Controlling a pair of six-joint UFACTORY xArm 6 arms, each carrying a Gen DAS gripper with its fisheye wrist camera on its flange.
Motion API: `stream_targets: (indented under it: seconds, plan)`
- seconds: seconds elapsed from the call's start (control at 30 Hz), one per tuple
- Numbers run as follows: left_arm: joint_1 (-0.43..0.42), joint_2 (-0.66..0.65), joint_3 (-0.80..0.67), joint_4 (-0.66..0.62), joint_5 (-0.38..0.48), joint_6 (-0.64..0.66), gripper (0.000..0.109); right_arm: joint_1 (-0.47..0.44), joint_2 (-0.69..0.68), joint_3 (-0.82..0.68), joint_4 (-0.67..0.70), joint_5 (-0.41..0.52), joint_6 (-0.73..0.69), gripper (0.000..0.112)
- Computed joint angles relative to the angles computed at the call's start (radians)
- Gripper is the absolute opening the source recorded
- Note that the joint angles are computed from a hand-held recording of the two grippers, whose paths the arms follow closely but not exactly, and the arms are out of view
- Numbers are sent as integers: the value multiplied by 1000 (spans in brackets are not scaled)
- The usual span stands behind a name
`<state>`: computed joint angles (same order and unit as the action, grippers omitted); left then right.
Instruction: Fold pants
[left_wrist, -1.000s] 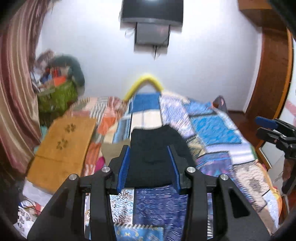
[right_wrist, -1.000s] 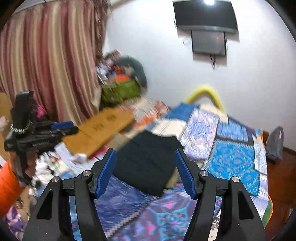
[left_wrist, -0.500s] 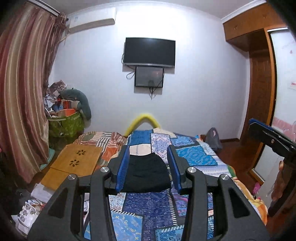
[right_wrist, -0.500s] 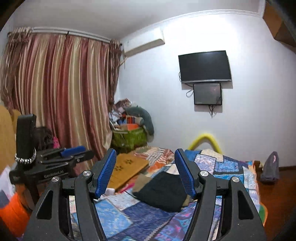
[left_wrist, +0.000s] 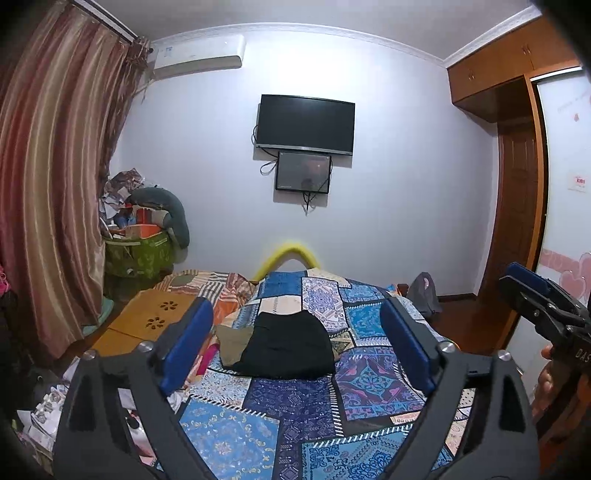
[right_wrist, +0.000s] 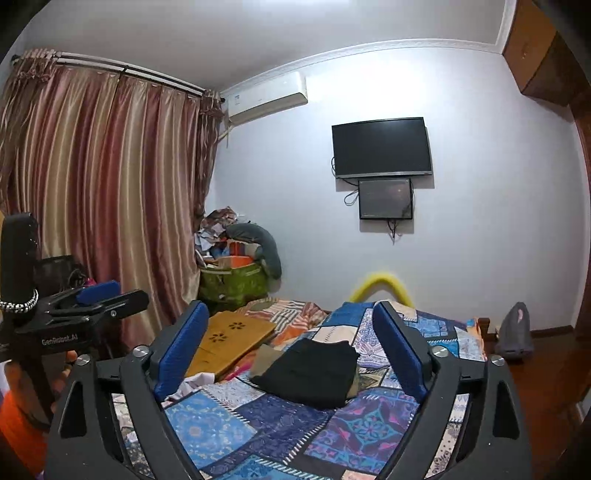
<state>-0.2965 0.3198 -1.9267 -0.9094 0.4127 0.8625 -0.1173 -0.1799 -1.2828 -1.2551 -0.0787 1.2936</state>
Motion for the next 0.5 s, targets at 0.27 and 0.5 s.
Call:
stream_targets:
  seconds: [0.27, 0.5]
  plan:
    - [-4, -11, 33, 31, -24, -33, 102, 24, 11, -16, -58, 45, 42, 103]
    - [-11, -19, 55, 48, -49, -33, 102, 15, 14, 13, 15, 17, -24, 103]
